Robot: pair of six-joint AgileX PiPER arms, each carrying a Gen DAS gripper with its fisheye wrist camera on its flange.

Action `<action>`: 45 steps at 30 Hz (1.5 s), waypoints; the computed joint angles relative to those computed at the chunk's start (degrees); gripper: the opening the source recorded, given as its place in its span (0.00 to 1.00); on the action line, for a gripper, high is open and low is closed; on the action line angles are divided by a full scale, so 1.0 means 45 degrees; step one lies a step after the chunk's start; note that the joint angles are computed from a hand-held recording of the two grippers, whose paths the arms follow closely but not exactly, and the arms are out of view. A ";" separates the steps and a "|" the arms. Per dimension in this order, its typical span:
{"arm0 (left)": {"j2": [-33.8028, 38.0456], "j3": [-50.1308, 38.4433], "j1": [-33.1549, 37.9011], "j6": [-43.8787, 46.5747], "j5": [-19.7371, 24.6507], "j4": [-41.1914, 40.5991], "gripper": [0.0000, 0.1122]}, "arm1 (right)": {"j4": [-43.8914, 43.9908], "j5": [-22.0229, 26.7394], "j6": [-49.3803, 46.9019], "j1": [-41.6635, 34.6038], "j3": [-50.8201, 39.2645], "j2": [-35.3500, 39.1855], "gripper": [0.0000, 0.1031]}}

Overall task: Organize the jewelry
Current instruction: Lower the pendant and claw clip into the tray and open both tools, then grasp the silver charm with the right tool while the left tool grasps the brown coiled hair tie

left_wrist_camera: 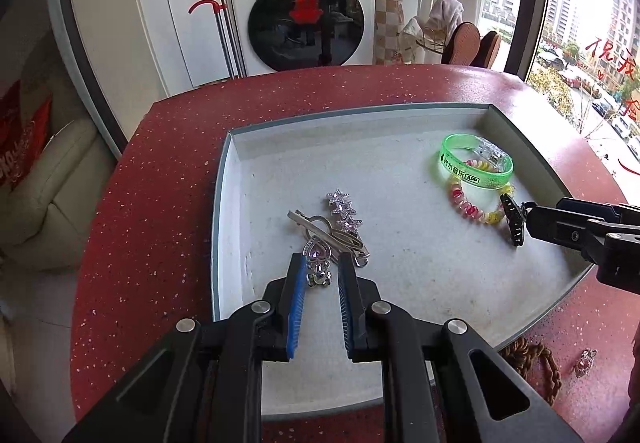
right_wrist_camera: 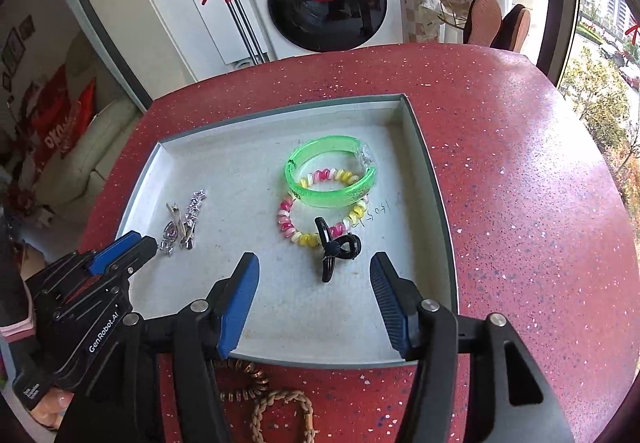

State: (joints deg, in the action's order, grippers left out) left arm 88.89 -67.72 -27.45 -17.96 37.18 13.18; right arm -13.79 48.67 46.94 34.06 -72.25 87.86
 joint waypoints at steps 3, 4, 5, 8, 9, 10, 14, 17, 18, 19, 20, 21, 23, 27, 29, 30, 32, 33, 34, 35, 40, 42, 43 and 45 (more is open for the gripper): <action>-0.0403 0.0175 -0.0010 -0.0328 -0.0022 0.0208 0.87 | -0.0212 0.0065 0.0284 0.0338 0.0203 -0.0357 0.69; -0.0661 0.0402 -0.0075 -0.0799 -0.0211 0.0619 0.92 | -0.0299 0.0122 0.0399 0.0465 0.0222 -0.0449 0.69; -0.0928 0.0627 -0.0102 -0.1053 -0.0434 0.0891 0.92 | -0.0378 0.0172 0.0533 0.0578 0.0270 -0.0567 0.69; -0.1190 0.0532 -0.0120 -0.0629 -0.0050 0.0655 0.92 | -0.0692 0.0152 0.1148 0.0909 0.0568 -0.1084 0.81; -0.1360 0.0634 -0.0114 -0.0650 -0.0007 0.0680 0.92 | -0.0831 0.0049 0.1381 0.1011 0.0740 -0.1311 0.81; -0.1569 0.0767 -0.0079 -0.0633 0.0010 0.0649 0.92 | -0.0954 -0.0001 0.1611 0.1113 0.0936 -0.1555 0.81; -0.2488 0.1358 0.0056 -0.0396 0.0252 0.0216 0.92 | -0.1505 0.0036 0.2692 0.1654 0.1650 -0.2463 0.82; -0.3489 0.2104 -0.0198 -0.0553 0.0314 0.0291 0.92 | -0.1891 0.0266 0.3338 0.2215 0.2096 -0.3051 0.82; -0.3798 0.2317 -0.0276 -0.0474 0.0366 0.0217 0.92 | -0.1987 0.0484 0.3498 0.2429 0.2165 -0.3182 0.82; -0.4100 0.2546 -0.0436 -0.0480 0.0417 0.0218 0.92 | -0.2171 0.0806 0.3773 0.2732 0.2211 -0.3282 0.82; -0.4390 0.2772 -0.0671 -0.0632 0.0499 0.0350 0.92 | -0.2291 0.1118 0.3971 0.2991 0.2254 -0.3350 0.82; -0.4659 0.2974 -0.0946 -0.0850 0.0621 0.0532 0.92 | -0.2267 0.1348 0.4047 0.3183 0.2351 -0.3447 0.82; -0.5213 0.3431 -0.1533 -0.1538 0.0837 0.0969 0.92 | -0.2085 0.1607 0.4227 0.3474 0.2703 -0.3720 0.82; -0.5933 0.4196 -0.2624 -0.2778 0.1201 0.1553 0.92 | -0.1938 0.1901 0.4881 0.3985 0.3590 -0.4237 0.82; -0.5968 0.4476 -0.2943 -0.3076 0.1249 0.1584 0.92 | -0.1975 0.2128 0.5036 0.4199 0.3914 -0.4336 0.82; -0.5881 0.4539 -0.2969 -0.2920 0.1234 0.1318 0.92 | -0.2031 0.2243 0.5086 0.4314 0.4068 -0.4383 0.82; -0.5633 0.4578 -0.2826 -0.2453 0.1131 0.0638 0.92 | -0.2186 0.2510 0.5148 0.4536 0.4345 -0.4498 0.82; -0.5570 0.4621 -0.2826 -0.2424 0.1025 0.0479 0.92 | -0.2275 0.2615 0.5185 0.4643 0.4484 -0.4565 0.82; -0.5462 0.4606 -0.2837 -0.2477 0.0929 0.0421 0.92 | -0.2370 0.2739 0.5246 0.4768 0.4634 -0.4691 0.82; -0.5359 0.4578 -0.2868 -0.2584 0.0871 0.0416 0.92 | -0.2410 0.2769 0.5191 0.4774 0.4761 -0.4809 0.82; -0.4457 0.4121 -0.2587 -0.2630 0.0553 -0.0336 0.92 | -0.2333 0.2475 0.4706 0.4441 0.5302 -0.5157 0.82; -0.4059 0.3904 -0.2331 -0.2438 0.0451 -0.0887 0.92 | -0.2352 0.2302 0.4546 0.4381 0.5403 -0.5085 0.82; -0.3770 0.3704 -0.2165 -0.2281 0.0519 -0.1242 0.90 | -0.2385 0.2237 0.4457 0.4362 0.5427 -0.5023 0.82; -0.3308 0.3444 -0.1775 -0.2007 0.0501 -0.1987 0.90 | -0.2548 0.2095 0.4294 0.4383 0.5433 -0.4828 0.80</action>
